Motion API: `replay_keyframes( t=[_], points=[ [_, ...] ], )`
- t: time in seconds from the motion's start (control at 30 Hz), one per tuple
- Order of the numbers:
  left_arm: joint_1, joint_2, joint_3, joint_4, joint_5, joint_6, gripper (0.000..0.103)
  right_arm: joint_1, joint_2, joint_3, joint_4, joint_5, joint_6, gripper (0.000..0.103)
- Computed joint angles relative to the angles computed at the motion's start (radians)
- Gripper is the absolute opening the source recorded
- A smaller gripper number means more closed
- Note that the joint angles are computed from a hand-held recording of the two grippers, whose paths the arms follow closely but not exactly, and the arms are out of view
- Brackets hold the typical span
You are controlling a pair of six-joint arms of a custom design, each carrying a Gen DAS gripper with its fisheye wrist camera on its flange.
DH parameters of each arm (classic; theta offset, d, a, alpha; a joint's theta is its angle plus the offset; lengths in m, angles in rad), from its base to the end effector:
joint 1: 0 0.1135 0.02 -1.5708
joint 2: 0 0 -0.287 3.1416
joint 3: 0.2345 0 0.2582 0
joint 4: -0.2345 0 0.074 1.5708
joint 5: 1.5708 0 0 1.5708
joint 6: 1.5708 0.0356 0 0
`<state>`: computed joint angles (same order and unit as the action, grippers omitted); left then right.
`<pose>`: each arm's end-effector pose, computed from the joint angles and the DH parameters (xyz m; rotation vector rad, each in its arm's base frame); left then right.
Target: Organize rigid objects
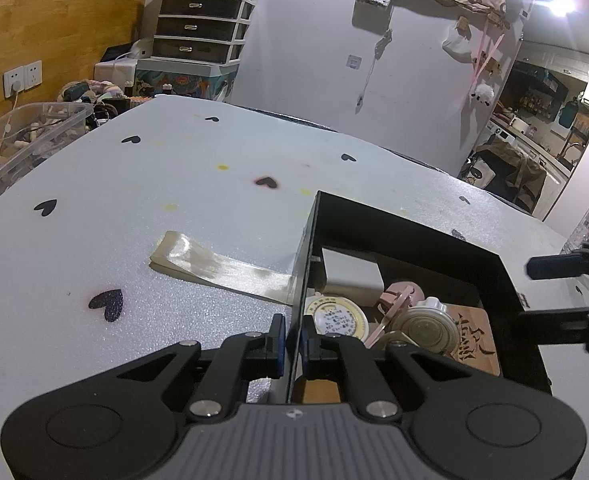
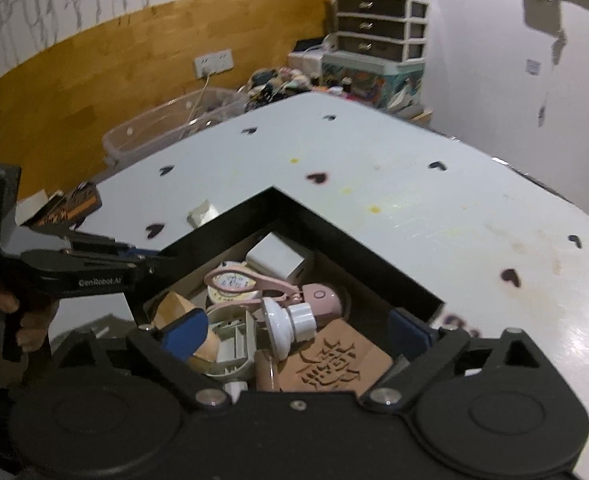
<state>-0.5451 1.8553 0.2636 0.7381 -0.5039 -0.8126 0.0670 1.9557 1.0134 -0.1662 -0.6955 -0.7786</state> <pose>0.2008 -0.1017 0.0574 -0.5226 2.2325 -0.0799 0.3668 0.0475 0.1209 -1.1755 2.1120 0.6208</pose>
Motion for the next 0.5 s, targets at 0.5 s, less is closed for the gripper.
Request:
replay_keyframes(
  t=[0.5],
  points=[
    [-0.010,-0.002,0.008,-0.011,-0.008,0.027,0.007,-0.144,-0.189,-0.272,0.248,-0.088,0.189,0.103]
  ],
)
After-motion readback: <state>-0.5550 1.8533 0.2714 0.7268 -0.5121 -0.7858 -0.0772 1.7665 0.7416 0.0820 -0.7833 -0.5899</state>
